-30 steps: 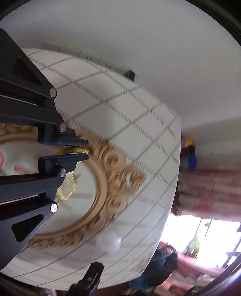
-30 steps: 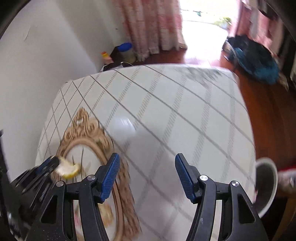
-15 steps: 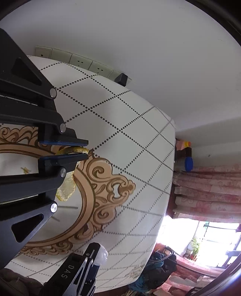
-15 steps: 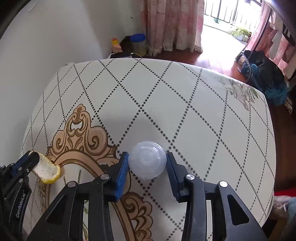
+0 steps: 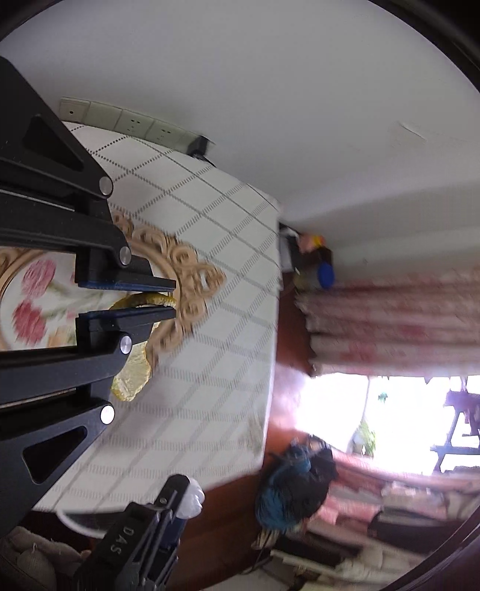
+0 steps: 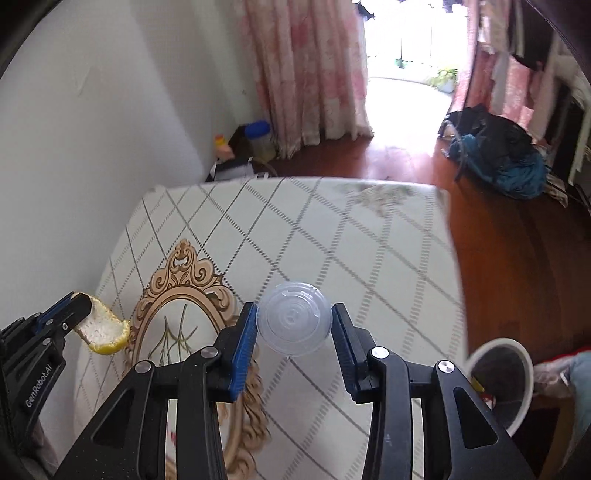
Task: Collect trash
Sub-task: 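Carry the lid and peel over the bin and open both tools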
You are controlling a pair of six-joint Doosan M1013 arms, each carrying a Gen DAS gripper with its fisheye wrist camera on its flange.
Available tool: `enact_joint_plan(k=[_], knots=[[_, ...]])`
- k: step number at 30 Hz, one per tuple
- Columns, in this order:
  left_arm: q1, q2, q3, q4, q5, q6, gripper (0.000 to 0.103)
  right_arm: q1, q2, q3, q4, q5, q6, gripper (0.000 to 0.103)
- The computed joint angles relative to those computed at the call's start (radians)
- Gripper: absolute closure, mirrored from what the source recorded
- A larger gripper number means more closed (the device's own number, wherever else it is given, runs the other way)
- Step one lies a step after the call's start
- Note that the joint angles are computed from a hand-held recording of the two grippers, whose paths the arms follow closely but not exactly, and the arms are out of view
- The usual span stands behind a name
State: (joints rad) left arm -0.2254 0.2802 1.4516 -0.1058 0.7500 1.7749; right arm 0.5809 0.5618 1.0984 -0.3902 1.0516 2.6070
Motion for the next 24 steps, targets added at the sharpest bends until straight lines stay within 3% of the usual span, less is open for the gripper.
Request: enact_joint_plan(k=[8,12,19,24], knots=[[-0.106,-0.08,0.031,-0.121,0.011,0.117,0.098,0.012,-0.216,0.244,-0.121,0.002,0.181,0.061],[-0.19,-0.088,0.038,-0.173,0.025,0.146,0.098,0.005,-0.33,0.376,-0.156,0.039,0.269,0.061],[-0.318,-0.04,0.022,-0.226,0.081,0.163,0.098,-0.038,-0.488,0.578,-0.153,0.108,0.354,0.061],[-0.391,0.048,-0.022,-0.243,0.184,0.153,0.098,-0.103,-0.556,0.707,-0.083,0.089,0.368,0.061]])
